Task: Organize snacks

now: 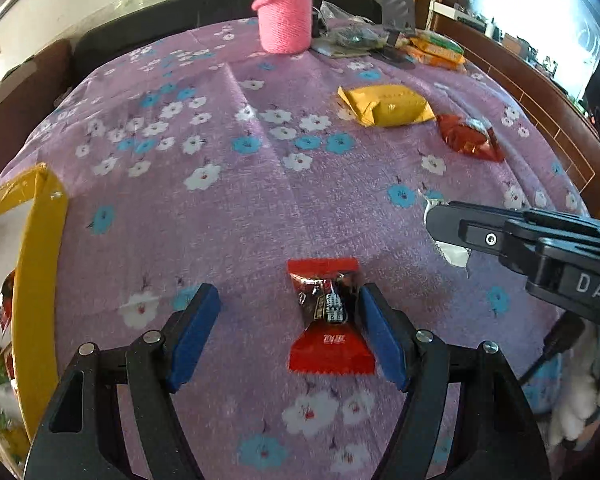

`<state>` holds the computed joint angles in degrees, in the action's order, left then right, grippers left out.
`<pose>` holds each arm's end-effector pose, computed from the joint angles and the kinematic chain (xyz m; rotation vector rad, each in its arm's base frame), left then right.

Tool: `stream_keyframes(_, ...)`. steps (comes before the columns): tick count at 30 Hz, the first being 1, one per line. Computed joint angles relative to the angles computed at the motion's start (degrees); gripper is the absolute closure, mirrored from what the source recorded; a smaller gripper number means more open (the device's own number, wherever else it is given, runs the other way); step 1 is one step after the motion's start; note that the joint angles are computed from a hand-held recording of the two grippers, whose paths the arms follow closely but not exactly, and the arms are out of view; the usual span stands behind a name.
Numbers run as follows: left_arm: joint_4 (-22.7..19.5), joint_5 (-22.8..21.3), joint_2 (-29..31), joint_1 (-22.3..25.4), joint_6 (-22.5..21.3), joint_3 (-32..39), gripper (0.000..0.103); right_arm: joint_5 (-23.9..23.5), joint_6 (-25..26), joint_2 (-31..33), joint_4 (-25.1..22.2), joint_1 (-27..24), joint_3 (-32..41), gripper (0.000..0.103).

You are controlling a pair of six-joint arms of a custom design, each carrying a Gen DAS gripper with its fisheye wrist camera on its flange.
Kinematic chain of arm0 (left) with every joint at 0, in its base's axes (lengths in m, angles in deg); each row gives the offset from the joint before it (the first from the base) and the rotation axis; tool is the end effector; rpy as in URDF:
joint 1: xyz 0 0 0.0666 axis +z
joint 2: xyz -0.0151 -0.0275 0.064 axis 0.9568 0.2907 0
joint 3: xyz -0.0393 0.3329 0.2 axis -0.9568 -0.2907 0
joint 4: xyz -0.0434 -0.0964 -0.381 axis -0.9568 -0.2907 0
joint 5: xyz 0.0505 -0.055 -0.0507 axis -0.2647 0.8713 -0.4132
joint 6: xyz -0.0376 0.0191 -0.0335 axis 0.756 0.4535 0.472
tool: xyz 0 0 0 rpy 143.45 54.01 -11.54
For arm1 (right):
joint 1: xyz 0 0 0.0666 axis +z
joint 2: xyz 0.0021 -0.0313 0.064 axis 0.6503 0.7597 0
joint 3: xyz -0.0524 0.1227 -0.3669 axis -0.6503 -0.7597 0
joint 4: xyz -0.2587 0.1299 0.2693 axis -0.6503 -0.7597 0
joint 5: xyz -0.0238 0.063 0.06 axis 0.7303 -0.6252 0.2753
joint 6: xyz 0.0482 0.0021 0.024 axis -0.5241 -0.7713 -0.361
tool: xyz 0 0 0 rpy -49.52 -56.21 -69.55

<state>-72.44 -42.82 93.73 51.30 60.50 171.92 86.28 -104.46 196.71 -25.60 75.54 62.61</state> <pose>0.6336 -0.2645 0.3532 1.1166 2.3374 -0.3437 0.5757 0.3886 0.3751 0.6321 2.3859 0.3164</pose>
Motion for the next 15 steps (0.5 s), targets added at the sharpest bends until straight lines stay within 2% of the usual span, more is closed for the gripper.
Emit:
stream_keyframes(2, 0.5, 1.1, -0.4, 0.1, -0.7, -0.5, 0.058, -0.3, -0.2, 0.2, -0.2, -0.1, 0.1, 0.083)
stream_keyframes(3, 0.9, 1.2, -0.7, 0.2, -1.2, -0.8, 0.073, -0.3, -0.2, 0.3, -0.2, -0.1, 0.2, 0.083)
stream_keyframes(4, 0.9, 1.2, -0.9, 0.2, -1.5, -1.1, 0.078, -0.4, -0.2, 0.4, -0.3, -0.1, 0.3, 0.083)
stream_keyframes(9, 2.7, 2.1, -2.6, 0.5, -1.1, -3.2, 0.088, -0.2, 0.2, 0.9, -0.6, 0.2, 1.1, 0.083)
stream_keyframes(15, 2.7, 5.9, -4.4, 2.3, 0.8, -4.7, 0.091, 0.0, 0.6, 1.1, 0.1, 0.4, 1.3, 0.083)
